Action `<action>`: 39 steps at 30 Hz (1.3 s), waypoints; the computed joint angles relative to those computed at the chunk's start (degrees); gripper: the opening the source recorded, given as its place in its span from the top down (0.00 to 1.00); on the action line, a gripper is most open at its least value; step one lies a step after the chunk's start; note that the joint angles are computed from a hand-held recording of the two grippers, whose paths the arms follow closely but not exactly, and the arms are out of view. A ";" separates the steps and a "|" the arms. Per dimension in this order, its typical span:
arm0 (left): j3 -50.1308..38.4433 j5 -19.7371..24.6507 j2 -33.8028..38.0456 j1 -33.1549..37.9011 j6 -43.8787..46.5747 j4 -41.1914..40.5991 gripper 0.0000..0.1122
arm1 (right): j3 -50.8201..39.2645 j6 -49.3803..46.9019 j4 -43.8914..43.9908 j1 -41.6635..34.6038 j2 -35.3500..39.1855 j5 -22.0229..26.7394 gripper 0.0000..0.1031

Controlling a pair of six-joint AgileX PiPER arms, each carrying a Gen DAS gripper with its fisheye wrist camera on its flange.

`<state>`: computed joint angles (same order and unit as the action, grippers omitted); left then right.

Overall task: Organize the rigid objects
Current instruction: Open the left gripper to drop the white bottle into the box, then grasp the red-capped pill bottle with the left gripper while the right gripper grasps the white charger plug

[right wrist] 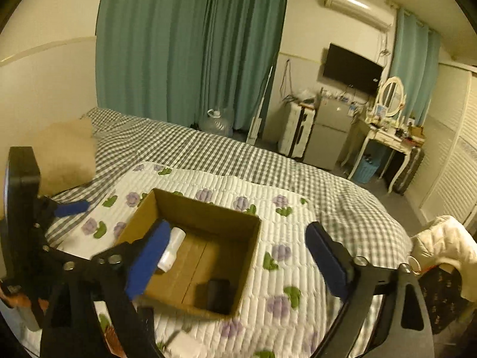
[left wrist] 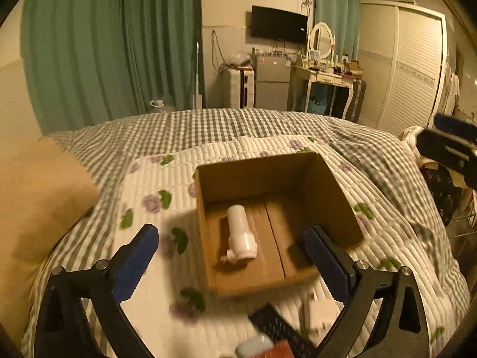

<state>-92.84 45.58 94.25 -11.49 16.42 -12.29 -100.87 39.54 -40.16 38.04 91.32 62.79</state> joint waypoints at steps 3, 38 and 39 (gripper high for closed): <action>8.05 -1.80 -6.40 0.00 -0.76 2.23 0.08 | 8.21 7.57 -3.24 5.81 -5.53 2.18 0.05; 47.34 -16.91 -15.28 -7.08 5.78 5.44 0.25 | 40.09 30.91 2.93 14.12 -6.10 -8.80 0.05; 47.41 -16.63 -15.78 -7.03 5.90 5.24 0.26 | 40.16 30.71 3.15 13.96 -6.18 -9.00 0.05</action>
